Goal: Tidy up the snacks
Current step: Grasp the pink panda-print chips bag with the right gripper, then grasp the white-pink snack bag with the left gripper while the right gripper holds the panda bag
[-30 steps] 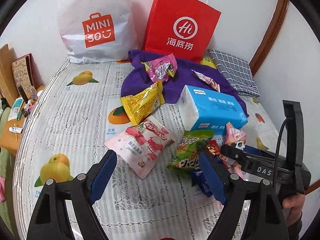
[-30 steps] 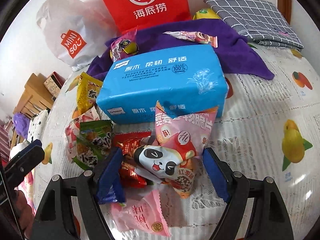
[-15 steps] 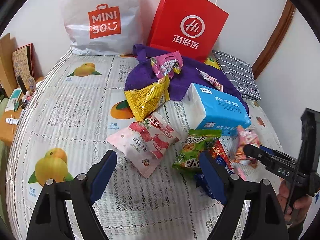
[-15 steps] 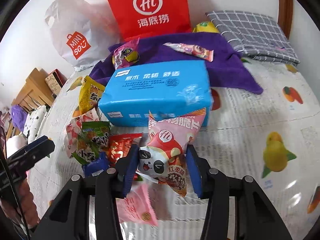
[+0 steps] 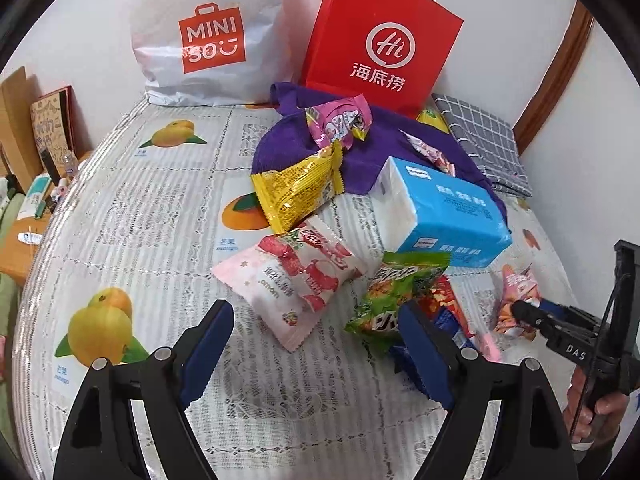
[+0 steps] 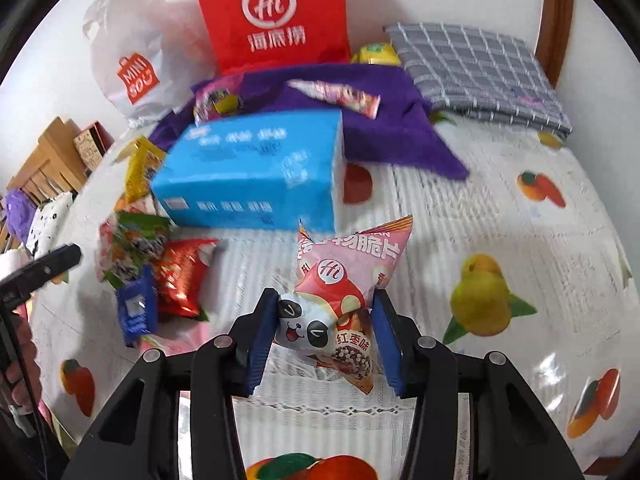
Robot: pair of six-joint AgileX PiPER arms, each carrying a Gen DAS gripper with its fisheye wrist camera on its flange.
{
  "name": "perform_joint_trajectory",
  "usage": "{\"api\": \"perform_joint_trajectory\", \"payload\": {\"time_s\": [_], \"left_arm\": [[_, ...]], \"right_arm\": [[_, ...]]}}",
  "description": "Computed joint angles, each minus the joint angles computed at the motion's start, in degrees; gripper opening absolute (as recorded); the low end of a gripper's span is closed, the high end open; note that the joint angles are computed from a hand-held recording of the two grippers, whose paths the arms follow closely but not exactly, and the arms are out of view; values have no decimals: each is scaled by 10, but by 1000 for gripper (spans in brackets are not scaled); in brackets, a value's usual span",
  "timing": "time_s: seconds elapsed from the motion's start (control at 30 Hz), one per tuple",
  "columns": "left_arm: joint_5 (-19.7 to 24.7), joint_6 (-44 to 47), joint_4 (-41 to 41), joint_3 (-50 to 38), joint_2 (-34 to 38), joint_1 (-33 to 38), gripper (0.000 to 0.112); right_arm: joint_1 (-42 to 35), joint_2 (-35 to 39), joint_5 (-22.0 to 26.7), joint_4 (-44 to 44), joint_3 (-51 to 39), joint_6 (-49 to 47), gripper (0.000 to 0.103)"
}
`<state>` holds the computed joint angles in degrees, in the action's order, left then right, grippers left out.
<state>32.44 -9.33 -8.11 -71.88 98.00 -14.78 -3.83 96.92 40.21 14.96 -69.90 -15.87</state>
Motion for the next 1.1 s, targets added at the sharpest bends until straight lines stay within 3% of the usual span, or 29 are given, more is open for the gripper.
{"api": "perform_joint_trajectory", "payload": {"time_s": [0.3, 0.5, 0.77, 0.9, 1.1], "left_arm": [[2, -55, 58, 0, 6, 20, 82], [-5, -66, 90, -19, 33, 10, 82], [-8, -19, 70, -67, 86, 2, 82], [-18, -21, 91, -68, 99, -5, 82], [-62, -56, 131, -43, 99, -12, 83]], "right_arm": [[2, 2, -59, 8, 20, -31, 48], [-18, 7, -100, 72, 38, -108, 48], [-28, 1, -150, 72, 63, -144, 48], [-23, -1, -198, 85, 88, -167, 49], [-26, 6, -192, 94, 82, -170, 50]]}}
